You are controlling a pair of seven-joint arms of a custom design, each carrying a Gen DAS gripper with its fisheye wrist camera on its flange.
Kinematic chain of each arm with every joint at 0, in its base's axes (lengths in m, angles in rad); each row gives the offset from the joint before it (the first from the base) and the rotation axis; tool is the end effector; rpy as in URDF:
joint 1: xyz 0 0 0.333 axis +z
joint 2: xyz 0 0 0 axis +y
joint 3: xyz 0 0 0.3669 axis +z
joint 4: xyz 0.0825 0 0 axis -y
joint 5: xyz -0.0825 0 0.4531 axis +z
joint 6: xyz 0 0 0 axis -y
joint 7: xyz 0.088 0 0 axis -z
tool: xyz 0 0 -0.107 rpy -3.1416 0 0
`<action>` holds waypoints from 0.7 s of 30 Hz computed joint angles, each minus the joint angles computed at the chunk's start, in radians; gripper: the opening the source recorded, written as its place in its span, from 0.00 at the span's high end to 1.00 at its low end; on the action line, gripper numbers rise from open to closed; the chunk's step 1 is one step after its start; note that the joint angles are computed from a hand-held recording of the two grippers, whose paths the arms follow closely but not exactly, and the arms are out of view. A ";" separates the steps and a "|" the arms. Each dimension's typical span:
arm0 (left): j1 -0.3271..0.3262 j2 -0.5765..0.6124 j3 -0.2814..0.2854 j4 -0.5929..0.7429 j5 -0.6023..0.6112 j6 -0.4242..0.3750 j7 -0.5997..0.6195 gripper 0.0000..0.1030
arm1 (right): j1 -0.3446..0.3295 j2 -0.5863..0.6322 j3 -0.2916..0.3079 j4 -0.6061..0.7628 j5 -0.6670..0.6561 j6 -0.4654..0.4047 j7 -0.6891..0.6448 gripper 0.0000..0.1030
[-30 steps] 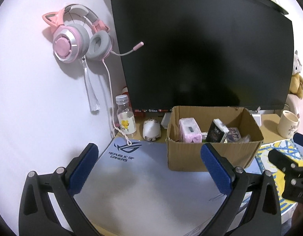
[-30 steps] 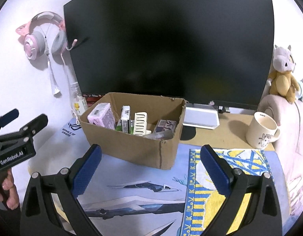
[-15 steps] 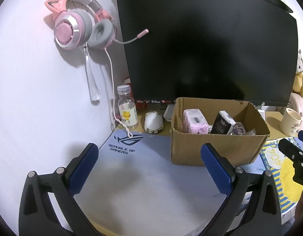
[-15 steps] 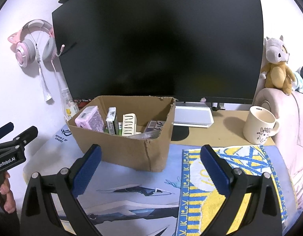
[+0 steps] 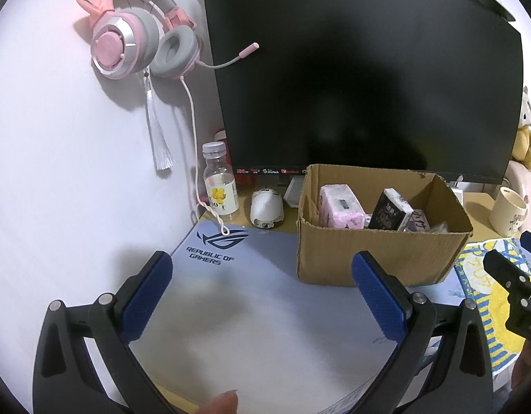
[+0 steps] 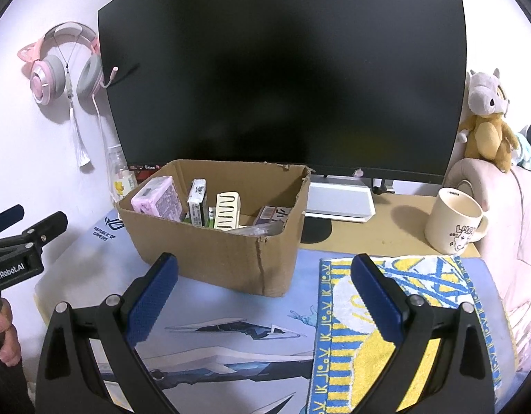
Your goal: Organize objects
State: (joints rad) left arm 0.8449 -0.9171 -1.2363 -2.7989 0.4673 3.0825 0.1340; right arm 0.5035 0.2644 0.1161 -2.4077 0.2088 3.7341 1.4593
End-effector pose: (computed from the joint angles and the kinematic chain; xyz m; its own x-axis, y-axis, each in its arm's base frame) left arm 0.4059 -0.1566 0.3457 0.4735 -0.8770 -0.0818 -0.4648 -0.1699 -0.8689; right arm 0.4956 0.3172 0.3224 0.4650 -0.8849 -0.0272 -0.4488 -0.2092 -0.8688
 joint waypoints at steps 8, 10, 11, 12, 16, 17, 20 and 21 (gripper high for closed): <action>0.000 -0.005 -0.002 -0.001 0.009 0.001 -0.004 0.00 | 0.001 -0.003 0.000 -0.006 -0.003 0.011 0.003 0.00; 0.002 -0.003 -0.003 0.001 0.009 0.001 -0.001 0.00 | -0.003 -0.004 0.002 -0.007 -0.008 0.013 0.010 0.00; 0.004 -0.002 -0.003 0.002 0.010 0.002 0.001 0.00 | -0.004 -0.005 0.002 -0.007 -0.008 0.012 0.011 0.00; 0.004 -0.001 -0.004 0.003 0.010 0.001 0.003 0.00 | -0.004 -0.005 0.002 -0.007 -0.006 0.011 0.012 0.00; 0.006 -0.003 -0.006 0.002 0.007 0.006 0.003 0.00 | -0.007 -0.005 0.002 -0.007 -0.007 0.015 0.017 0.00; 0.006 -0.003 -0.006 0.002 0.006 0.007 0.004 0.00 | -0.008 -0.005 0.003 -0.007 -0.010 0.013 0.020 0.00; 0.007 -0.002 -0.007 0.002 0.002 0.010 0.006 0.00 | -0.010 -0.005 0.003 -0.007 -0.015 0.012 0.022 0.00; 0.007 -0.002 -0.007 0.001 0.001 0.011 0.006 0.00 | -0.010 -0.005 0.003 -0.007 -0.016 0.012 0.022 0.00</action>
